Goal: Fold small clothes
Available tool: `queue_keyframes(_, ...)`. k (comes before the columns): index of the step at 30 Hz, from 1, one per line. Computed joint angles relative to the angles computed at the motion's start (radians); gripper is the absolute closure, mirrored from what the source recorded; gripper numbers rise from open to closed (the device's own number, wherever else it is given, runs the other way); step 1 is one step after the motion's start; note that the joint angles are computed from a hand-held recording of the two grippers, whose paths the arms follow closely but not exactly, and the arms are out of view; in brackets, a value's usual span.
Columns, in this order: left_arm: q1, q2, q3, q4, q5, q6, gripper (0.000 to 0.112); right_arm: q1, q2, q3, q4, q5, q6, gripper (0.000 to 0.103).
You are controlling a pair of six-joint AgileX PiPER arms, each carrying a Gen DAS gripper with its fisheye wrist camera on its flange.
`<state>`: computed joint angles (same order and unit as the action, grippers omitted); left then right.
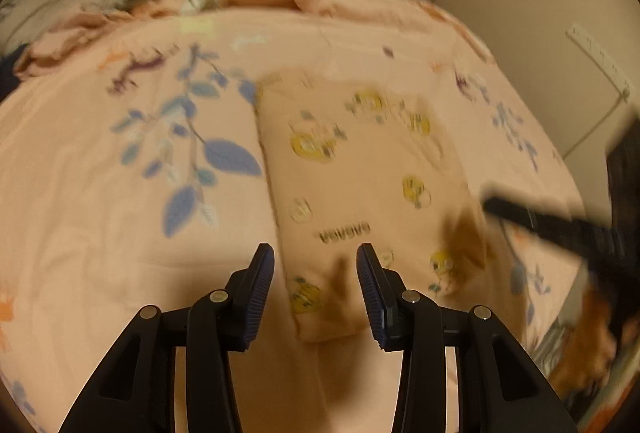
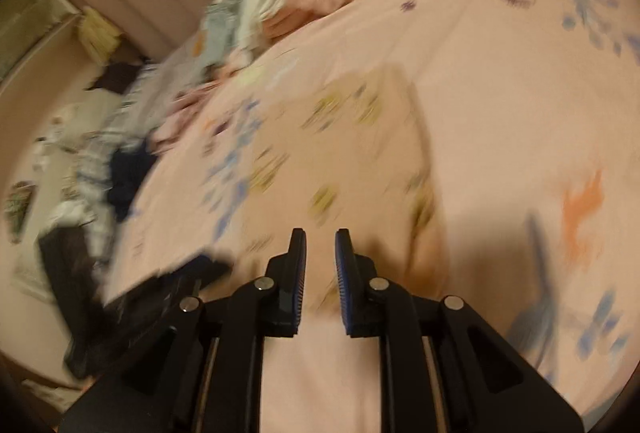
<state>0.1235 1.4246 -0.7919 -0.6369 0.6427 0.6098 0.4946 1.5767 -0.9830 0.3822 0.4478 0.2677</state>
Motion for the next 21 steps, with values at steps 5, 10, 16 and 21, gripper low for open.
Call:
queue_keyframes(5,-0.052,0.011,0.155,-0.118,-0.162,0.187,0.07,-0.087,0.199,-0.124,-0.059,0.053,0.02,0.093)
queue_keyframes(10,0.003,0.004,0.118,-0.058,-0.051,0.189,0.07,-0.149,0.2,-0.127,-0.073,0.056,0.05,0.086)
queue_keyframes(16,0.149,0.029,-0.04,-0.171,0.123,0.252,0.07,-0.177,0.222,-0.223,0.085,0.063,-0.144,0.086)
queue_keyframes(21,0.131,0.183,-0.2,-0.051,0.087,0.037,0.07,-0.179,0.453,-0.505,-0.031,0.216,-0.037,0.086)
